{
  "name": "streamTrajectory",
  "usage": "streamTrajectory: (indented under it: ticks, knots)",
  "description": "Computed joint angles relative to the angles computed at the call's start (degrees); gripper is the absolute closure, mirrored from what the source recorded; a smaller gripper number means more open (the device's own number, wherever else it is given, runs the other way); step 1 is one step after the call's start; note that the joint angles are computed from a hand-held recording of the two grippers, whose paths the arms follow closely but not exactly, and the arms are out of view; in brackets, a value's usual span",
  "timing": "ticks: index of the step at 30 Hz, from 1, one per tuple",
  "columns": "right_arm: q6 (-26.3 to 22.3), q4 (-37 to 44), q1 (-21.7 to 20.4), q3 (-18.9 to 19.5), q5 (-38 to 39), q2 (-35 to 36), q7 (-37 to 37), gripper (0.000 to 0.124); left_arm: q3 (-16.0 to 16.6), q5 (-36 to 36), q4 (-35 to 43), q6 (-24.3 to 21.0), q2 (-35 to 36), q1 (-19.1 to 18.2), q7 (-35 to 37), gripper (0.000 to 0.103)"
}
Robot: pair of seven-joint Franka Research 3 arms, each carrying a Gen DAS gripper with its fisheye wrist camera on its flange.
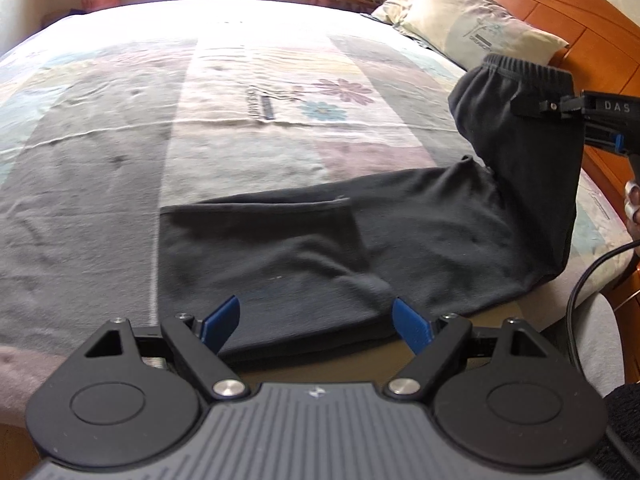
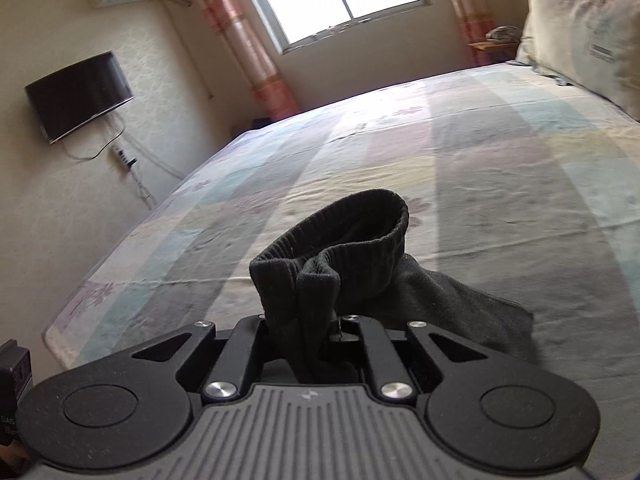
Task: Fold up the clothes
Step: 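Lift the gripped cuff up off the bed with the right gripper, then fold the cuff over onto the sweatshirt body and open the right gripper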
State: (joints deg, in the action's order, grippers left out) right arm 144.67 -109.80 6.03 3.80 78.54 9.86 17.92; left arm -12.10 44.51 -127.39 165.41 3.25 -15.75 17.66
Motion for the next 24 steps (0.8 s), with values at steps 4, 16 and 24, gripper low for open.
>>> streamTrajectory:
  ticks: [4,16,24]
  knots:
    - [-1.7,0.4,0.9,0.7,-1.3,-0.1,-0.6,0.112,-0.1,0.0,-1.3,-2.4,-1.8,0.2,-0.3,0.019]
    - [-4.2,0.9,5.2,2.7,-6.4,-0.5,-3.9,0.112,-1.4,-1.4,-6.5,-6.9,-7.1,2.6,-1.5,0.019]
    - [-3.0,1.7,8.1,4.4,-9.3,0.8,-6.6,0.112,-2.5,-0.9,-10.5,-8.7,-11.0,4.3,-6.5,0.019]
